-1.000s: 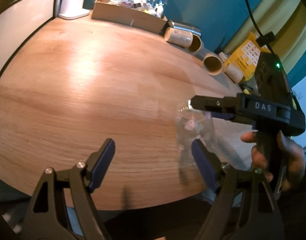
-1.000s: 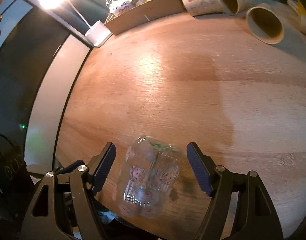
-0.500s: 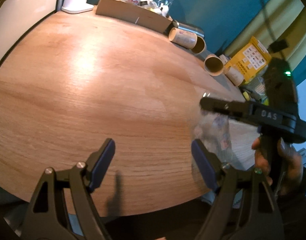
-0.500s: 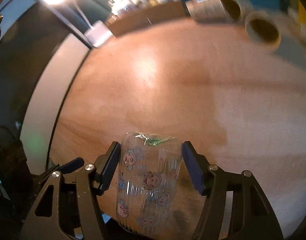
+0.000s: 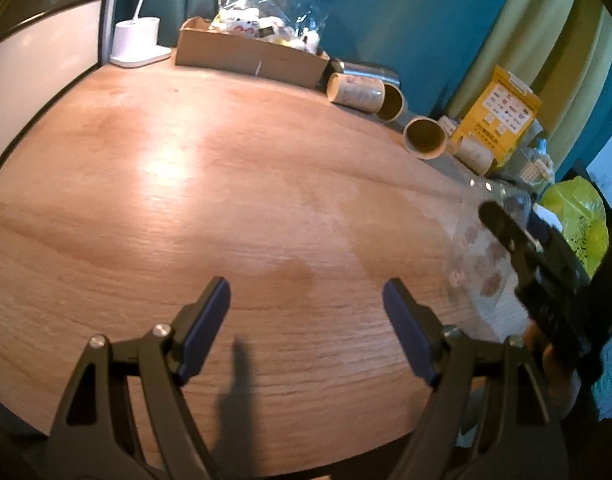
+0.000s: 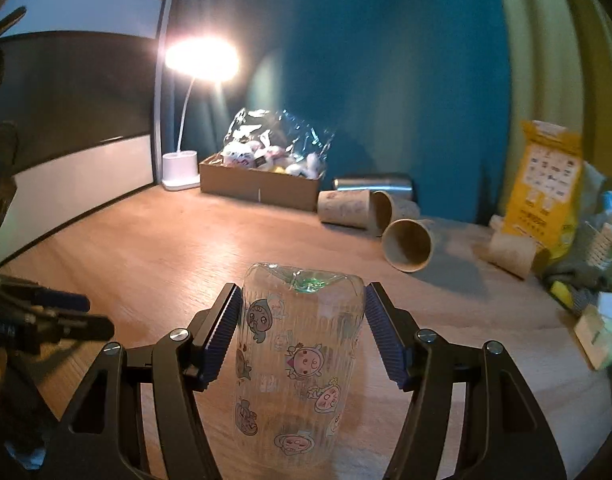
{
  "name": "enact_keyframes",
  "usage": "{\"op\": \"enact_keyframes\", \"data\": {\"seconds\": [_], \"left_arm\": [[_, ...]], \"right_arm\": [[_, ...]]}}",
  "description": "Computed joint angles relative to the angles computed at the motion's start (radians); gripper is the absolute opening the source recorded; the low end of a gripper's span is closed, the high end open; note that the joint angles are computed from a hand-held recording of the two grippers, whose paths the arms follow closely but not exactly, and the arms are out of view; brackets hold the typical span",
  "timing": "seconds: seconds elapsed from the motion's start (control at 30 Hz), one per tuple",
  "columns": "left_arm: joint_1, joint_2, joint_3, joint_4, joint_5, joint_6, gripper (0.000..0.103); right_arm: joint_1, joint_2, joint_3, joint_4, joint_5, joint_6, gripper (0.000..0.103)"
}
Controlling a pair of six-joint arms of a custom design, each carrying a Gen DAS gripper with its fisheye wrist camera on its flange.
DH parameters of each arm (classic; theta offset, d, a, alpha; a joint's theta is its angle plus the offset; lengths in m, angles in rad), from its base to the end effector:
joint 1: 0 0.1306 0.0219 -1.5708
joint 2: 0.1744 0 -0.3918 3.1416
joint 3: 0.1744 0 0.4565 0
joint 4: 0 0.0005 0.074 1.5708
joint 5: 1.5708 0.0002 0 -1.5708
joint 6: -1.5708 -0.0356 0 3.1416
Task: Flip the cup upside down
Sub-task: 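Lower the clear cup upside down onto the table with the right tool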
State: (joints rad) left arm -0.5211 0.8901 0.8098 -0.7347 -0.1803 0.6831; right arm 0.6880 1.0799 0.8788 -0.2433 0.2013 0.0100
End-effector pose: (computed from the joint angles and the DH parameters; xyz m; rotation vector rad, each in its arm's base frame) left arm 0.3165 -0.1749 0.3572 -0.2797 2.3827 -0.3604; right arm 0.3490 0.2770 0.3648 -0.5666 1.9317 0.2305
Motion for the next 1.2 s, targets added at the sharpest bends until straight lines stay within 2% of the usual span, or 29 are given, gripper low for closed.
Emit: {"op": "enact_keyframes", "data": {"seconds": [0.17,0.47,0.73,0.83,0.93,1.03,1.2], "left_arm": [[-0.033,0.01,0.002,0.014,-0.06,-0.009,0.08],[-0.098,0.028,0.002,0.031,-0.137,-0.027,0.08],[-0.15,0.01,-0.008,0.043,-0.205,-0.037,0.08],[-0.153,0.005,-0.007,0.044,-0.209,-0.04,0.08],[-0.161,0.004,0.002,0.039,-0.214,-0.041,0.08],[-0.185,0.001,0.019,0.039,-0.24,-0.055,0.08],[-0.228,-0.012,0.046,0.031,-0.278,-0.063,0.08]], "right_arm": [[0.027,-0.065,-0.082,0.1,0.072,0.043,0.067],[0.05,-0.151,-0.16,0.13,0.11,0.029,0.068],[0.067,-0.18,-0.175,0.093,0.13,-0.007,0.068],[0.067,-0.183,-0.169,0.072,0.124,-0.024,0.068],[0.067,-0.185,-0.151,0.026,0.122,-0.045,0.069],[0.065,-0.206,-0.124,-0.036,0.118,-0.091,0.081],[0.066,-0.253,-0.089,-0.115,0.137,-0.146,0.081]]}}
